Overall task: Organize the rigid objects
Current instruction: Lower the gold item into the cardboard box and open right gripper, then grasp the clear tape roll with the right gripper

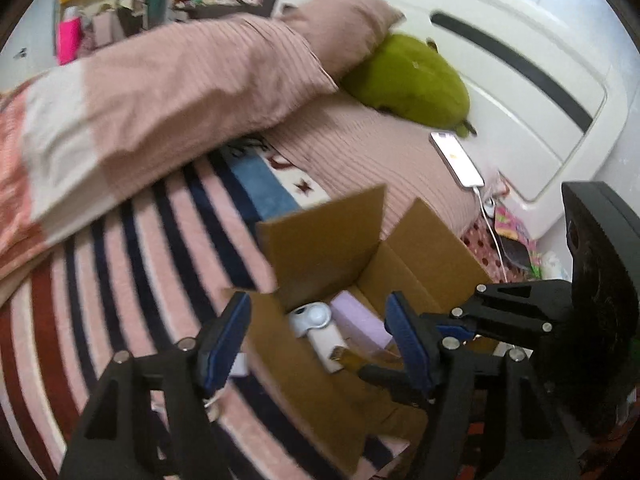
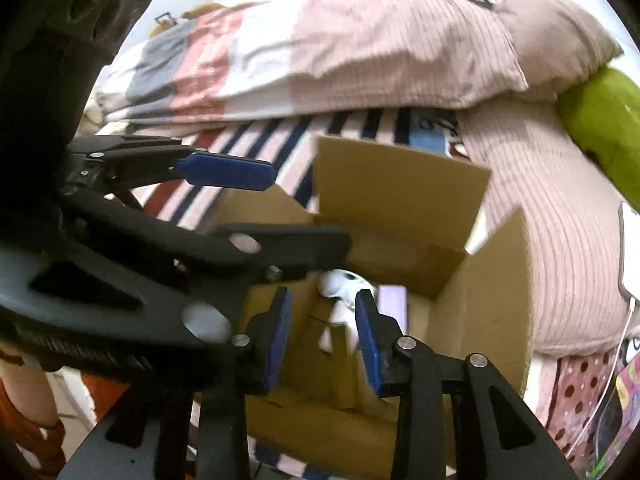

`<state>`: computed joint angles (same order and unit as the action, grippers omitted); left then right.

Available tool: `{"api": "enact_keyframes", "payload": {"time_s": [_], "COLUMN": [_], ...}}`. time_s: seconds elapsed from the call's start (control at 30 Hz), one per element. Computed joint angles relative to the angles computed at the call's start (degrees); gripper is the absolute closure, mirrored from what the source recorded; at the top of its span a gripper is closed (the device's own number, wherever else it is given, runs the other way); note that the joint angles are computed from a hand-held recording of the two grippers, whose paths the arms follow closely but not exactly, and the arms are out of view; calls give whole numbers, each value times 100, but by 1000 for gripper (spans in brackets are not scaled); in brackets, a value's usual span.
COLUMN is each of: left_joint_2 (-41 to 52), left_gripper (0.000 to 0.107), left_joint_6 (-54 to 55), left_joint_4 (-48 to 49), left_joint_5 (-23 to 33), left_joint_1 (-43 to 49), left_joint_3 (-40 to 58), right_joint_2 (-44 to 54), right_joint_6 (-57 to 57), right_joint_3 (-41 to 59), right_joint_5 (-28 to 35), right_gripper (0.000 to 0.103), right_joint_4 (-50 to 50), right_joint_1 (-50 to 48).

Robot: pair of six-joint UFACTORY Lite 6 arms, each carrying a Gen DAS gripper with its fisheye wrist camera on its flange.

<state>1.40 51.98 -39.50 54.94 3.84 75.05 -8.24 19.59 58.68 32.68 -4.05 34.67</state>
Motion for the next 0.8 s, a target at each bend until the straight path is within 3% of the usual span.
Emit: {"api": "enact_keyframes", "payload": {"time_s": [0.1,0.23,0.37,0.43,0.53,0.8], "left_joint_2": [-364,-469,-164,79,374,950], "left_gripper": [39,27,27,27,27,27], "left_joint_6": [648,1699,2695,3068,3469,3922], "left_joint_4": [-320,-806,-1121,-1199,-1215,-1134], "left_joint_5": [366,895,1199,1247,1192,966], "left_joint_1": [1030,2538,3869,4307,4708,5125], "left_joint_3": [-188,-353,-529,-625,-762,-1026], "right_joint_2": [179,810,1872,2569,3380,4772], "right_joint_6": [526,1342,1278,1007,1253,3873], "right_joint_3": [380,1035,1875,2322,2698,2613], "right_joint_5": [-59,-299,-566,-721,-870,-886], "right_gripper": [70,66,50,48,47,46], "right_joint_4": [-383,-1068,-1009,-730,-777,-2919], "right_joint_1": [654,1630,2204,2252,2348,2202]}}
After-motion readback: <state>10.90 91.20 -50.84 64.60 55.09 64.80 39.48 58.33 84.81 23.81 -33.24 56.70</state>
